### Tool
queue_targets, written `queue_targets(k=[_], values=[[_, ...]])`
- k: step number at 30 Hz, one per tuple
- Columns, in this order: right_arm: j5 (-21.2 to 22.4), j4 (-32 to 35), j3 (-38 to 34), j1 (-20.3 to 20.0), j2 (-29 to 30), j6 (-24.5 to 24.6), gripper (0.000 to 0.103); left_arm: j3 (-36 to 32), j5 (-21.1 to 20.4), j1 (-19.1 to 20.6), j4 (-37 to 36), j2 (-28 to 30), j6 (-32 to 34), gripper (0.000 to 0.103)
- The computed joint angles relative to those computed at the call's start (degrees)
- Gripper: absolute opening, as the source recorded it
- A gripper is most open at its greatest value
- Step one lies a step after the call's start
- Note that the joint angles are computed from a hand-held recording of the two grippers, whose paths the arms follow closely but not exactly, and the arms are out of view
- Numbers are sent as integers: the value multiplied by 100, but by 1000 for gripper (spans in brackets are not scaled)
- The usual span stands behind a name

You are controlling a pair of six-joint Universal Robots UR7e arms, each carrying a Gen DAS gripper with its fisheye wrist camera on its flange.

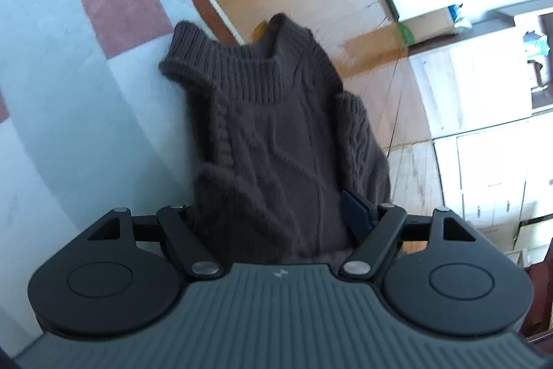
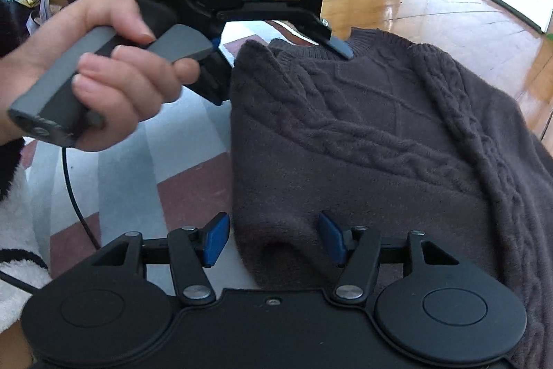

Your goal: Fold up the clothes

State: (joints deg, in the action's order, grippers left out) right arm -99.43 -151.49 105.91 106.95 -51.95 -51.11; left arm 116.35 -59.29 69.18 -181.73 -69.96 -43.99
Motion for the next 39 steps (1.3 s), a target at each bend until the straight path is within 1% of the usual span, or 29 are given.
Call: queue_targets(k=[1,3,4,5,6,7,8,9,10,12,14,15,17,18,20,21,22,24,27,28,29,30,31,32,33,34,36,38,39], values=[[74,64,-14,-34,-16,128,64,-57,38,-18,85,32,189,75],[189,265,-86,-87,-51,360,64,-181,149,-62,291,98,588,71],[233,406,-147,-103,-70,465,64,-313,438,-152,642,148,898,44],[300,569,-236,-109,-106,567,62,-440,865,-282,1082,203,1117,15],[492,613,-287,-151,-178,706,61,-512,1175,-376,1335,269,1312,11],[692,615,-332,-200,-248,869,61,-516,1270,-424,1349,292,1406,11],[859,445,-342,-255,-314,1067,61,-492,1223,-428,1184,301,1433,10],[811,119,-320,-256,-349,1134,61,-437,1112,-428,1015,262,1482,10],[672,-228,-303,-234,-362,1102,61,-423,1044,-437,871,253,1596,9],[-97,-1037,-274,-81,-247,496,61,-458,1091,-509,759,276,1826,9],[-557,-1386,-352,-72,-165,214,61,-512,1073,-579,634,320,2054,8],[-685,-1429,-416,-104,-147,257,61,-543,963,-623,489,352,2249,8],[-878,-1397,-599,-192,-141,563,61,-664,614,-728,400,403,2746,8],[-906,-1304,-695,-245,-169,793,61,-745,325,-839,493,411,3223,8],[-614,-1101,-730,-452,-422,1466,60,-960,1,-1193,711,572,4192,7],[-500,-1151,-678,-553,-562,1744,58,-1106,-269,-1275,883,724,4357,7],[-594,-1441,-535,-606,-694,1830,58,-1274,-481,-1360,1126,885,4413,8],[-861,-1949,-215,-701,-985,1805,60,-1569,-497,-1408,1775,1253,4042,10],[-1177,-1734,32,-898,-1371,1889,60,-1776,-307,-1378,2664,1704,3315,22],[-1273,-1719,79,-945,-1446,1948,60,-1794,-224,-1401,2868,1752,3345,26],[-1279,-1715,138,-998,-1531,2009,60,-1814,-156,-1425,3055,1790,3395,29],[-1173,-1615,149,-1051,-1590,2109,60,-1819,-163,-1469,3149,1753,3537,35],[-1067,-1516,158,-1106,-1647,2207,60,-1826,-169,-1513,3245,1717,3679,53],[-949,-1414,167,-1156,-1705,2299,60,-1836,-176,-1557,3343,1681,3821,60],[-795,-1304,168,-1188,-1753,2369,60,-1842,-188,-1597,3439,1639,3934,60],[-628,-1225,147,-1207,-1751,2414,60,-1808,-251,-1616,3512,1539,3873,60],[-273,-1044,89,-1248,-1737,2514,61,-1651,-605,-1631,3511,1240,3745,60],[232,-621,-78,-1301,-1675,2714,61,-1302,-965,-1613,3161,798,3719,60],[500,-359,-168,-1331,-1655,2812,61,-1165,-1008,-1600,3003,600,3710,60]])
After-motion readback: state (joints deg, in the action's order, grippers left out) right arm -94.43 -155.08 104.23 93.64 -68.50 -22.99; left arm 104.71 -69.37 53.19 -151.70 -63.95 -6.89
